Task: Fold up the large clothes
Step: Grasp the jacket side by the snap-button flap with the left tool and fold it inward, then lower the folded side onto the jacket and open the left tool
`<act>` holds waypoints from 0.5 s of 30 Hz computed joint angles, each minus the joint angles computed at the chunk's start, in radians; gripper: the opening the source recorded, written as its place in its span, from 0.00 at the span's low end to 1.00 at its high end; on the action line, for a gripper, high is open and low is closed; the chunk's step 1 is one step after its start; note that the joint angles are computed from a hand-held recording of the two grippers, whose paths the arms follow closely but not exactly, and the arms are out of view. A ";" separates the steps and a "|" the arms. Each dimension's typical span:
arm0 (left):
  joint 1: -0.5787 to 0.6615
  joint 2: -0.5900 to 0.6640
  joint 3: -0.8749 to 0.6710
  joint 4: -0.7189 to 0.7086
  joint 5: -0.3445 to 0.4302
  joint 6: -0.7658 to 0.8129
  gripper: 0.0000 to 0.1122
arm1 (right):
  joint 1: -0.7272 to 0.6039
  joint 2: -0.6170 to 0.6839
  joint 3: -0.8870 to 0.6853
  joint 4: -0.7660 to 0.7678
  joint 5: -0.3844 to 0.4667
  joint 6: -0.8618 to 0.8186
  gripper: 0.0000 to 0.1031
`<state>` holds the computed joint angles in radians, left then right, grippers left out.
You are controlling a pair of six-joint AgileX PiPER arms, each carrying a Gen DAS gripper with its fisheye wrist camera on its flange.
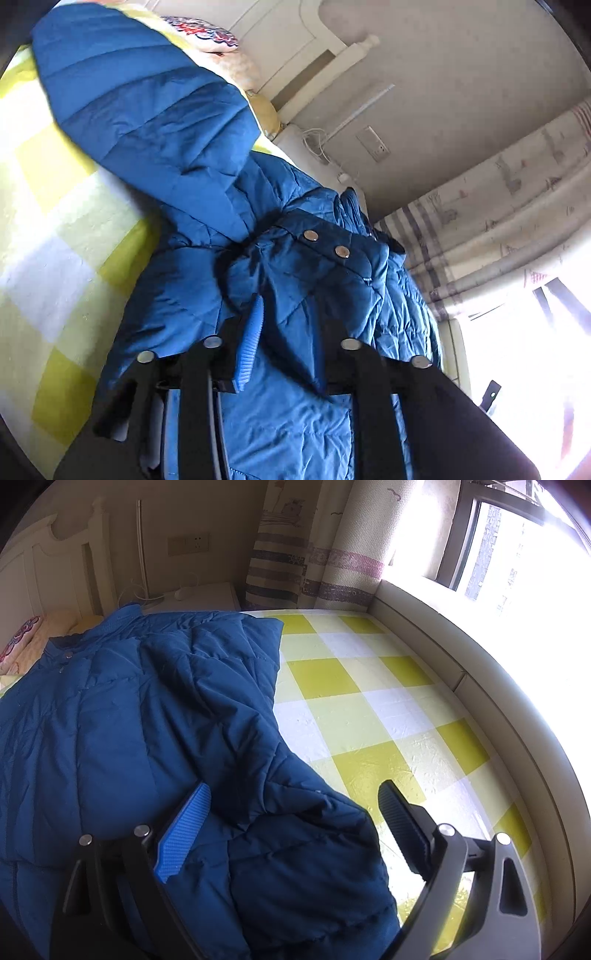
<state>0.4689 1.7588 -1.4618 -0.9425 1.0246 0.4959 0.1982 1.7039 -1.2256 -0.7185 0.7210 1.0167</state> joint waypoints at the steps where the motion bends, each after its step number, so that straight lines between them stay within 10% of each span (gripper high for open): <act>1: -0.020 0.011 -0.022 0.046 -0.004 -0.032 0.88 | 0.001 0.000 0.000 0.001 -0.001 0.001 0.88; 9: -0.079 0.134 -0.183 0.141 0.005 -0.233 0.87 | -0.006 -0.004 0.010 0.010 -0.018 0.001 0.88; 10: -0.085 0.142 -0.195 0.144 0.001 -0.241 0.81 | -0.008 -0.005 0.011 0.014 -0.021 -0.001 0.88; 12: -0.103 0.170 -0.238 0.193 0.008 -0.287 0.15 | -0.010 -0.007 0.012 0.021 -0.026 -0.003 0.89; 15: -0.095 0.109 -0.145 0.139 -0.064 -0.217 0.12 | -0.010 -0.011 0.017 0.021 -0.030 0.003 0.89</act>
<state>0.3744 1.8677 -1.6071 -0.8038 0.9609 0.2787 0.1879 1.6933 -1.2087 -0.6979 0.6906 1.0193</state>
